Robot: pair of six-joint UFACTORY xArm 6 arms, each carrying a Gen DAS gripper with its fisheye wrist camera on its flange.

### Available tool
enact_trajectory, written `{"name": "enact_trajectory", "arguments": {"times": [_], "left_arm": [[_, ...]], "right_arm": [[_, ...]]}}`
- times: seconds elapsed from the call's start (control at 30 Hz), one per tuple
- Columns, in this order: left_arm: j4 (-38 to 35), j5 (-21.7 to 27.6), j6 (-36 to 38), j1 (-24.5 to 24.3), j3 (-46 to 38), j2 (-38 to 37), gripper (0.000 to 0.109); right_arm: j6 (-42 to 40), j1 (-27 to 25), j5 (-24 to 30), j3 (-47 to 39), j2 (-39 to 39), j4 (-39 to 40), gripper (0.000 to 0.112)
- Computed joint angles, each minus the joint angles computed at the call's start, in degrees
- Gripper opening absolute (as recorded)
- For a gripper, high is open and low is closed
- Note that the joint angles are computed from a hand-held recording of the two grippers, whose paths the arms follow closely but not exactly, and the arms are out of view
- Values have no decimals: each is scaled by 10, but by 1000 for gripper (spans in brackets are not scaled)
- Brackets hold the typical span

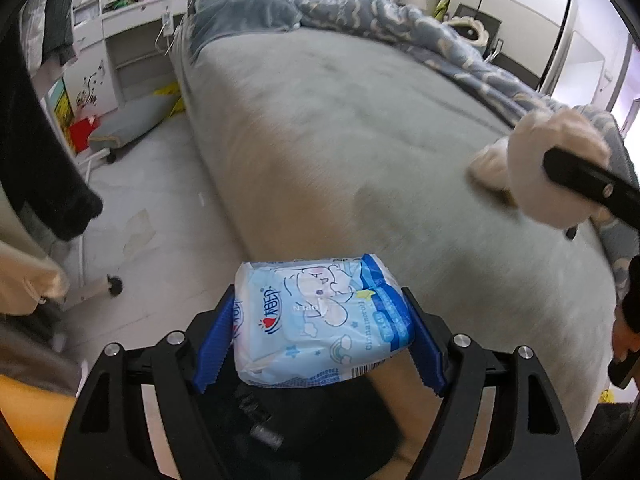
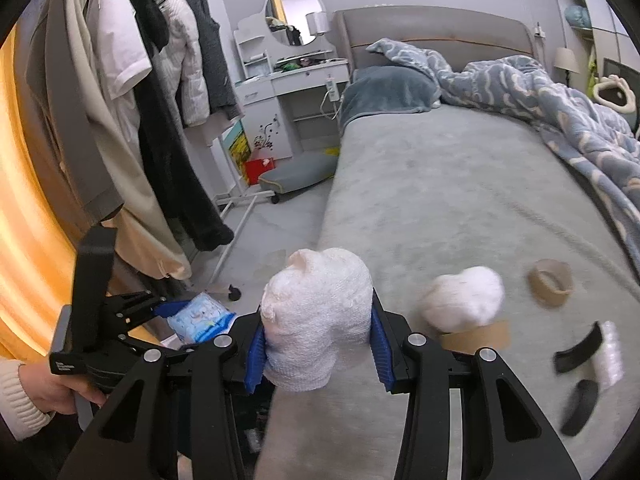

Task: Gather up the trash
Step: 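Carry the wipes pack with the left tool while the right tool carries the cloth to the bin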

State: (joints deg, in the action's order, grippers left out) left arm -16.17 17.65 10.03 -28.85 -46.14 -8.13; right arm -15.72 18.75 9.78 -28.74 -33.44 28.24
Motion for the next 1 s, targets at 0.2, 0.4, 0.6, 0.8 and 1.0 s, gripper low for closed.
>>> {"name": "enact_trajectory", "arguments": {"times": [0.2,0.4,0.6,0.8,1.0], "left_arm": [[34,36,0,23,25,-13,79],[39,79,21,41,38,-13,79],[64,119,28,62,56,-4,79],[37,163,64,88,58,3,80],[20,191,94,109,58,4,88]], "right_arm": [[52,38,-14,-9,28,-42,45],[91,73,-21,-25,61,-66,45],[144,94,-1,-48,100,-113,45],[154,112,21,-75,143,-117,45],[158,122,40,-101,183,-113,45]]}}
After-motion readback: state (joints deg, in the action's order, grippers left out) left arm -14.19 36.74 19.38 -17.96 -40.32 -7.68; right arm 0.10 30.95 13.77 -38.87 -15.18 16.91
